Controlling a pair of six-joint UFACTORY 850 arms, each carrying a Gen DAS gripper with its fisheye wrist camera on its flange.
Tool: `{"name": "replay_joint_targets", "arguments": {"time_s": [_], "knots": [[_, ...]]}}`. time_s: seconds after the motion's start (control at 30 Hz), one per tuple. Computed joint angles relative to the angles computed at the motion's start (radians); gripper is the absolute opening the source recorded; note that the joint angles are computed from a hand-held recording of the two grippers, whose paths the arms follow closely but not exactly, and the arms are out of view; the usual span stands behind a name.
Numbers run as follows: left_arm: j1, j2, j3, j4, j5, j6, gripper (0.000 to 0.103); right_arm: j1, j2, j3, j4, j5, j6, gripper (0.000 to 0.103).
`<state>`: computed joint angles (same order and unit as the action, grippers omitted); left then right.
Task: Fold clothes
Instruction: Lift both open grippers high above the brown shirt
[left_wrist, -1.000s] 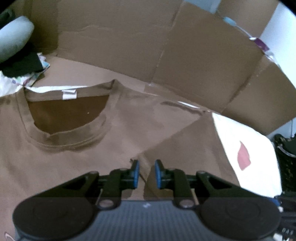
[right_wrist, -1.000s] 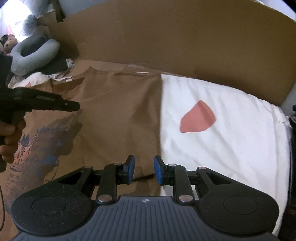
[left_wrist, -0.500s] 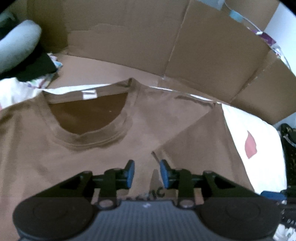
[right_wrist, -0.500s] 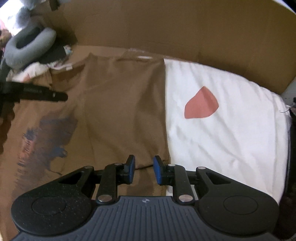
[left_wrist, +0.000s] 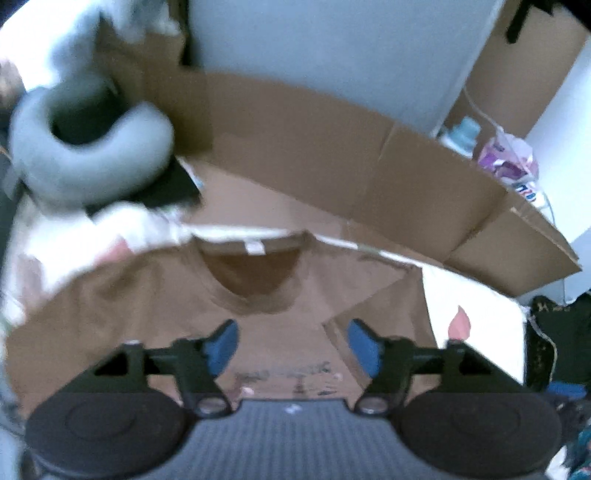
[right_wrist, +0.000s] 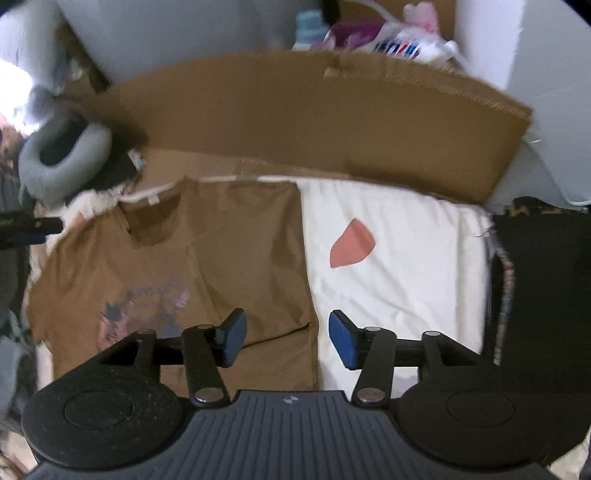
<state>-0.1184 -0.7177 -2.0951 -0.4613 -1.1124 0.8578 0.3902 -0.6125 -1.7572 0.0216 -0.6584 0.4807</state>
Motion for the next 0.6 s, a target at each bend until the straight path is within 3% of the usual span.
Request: {"name": "replay_joint_targets", "arguments": {"time_s": [0.07, 0.33, 0.6], "knots": [[0.009, -0.003, -0.066, 0.016, -0.052, -0.025, 0.084, -0.006, 0.027, -0.005, 0.007, -0.026, 0.019, 0.076], [0.057, -0.062, -0.384, 0.039, -0.299, -0.117, 0.091, -0.024, 0.127, -0.017, 0.025, -0.107, 0.036, 0.090], [0.120, -0.120, -0.611, 0.043, -0.482, -0.165, 0.095, -0.031, 0.190, -0.022, 0.078, -0.157, 0.020, 0.092]]}}
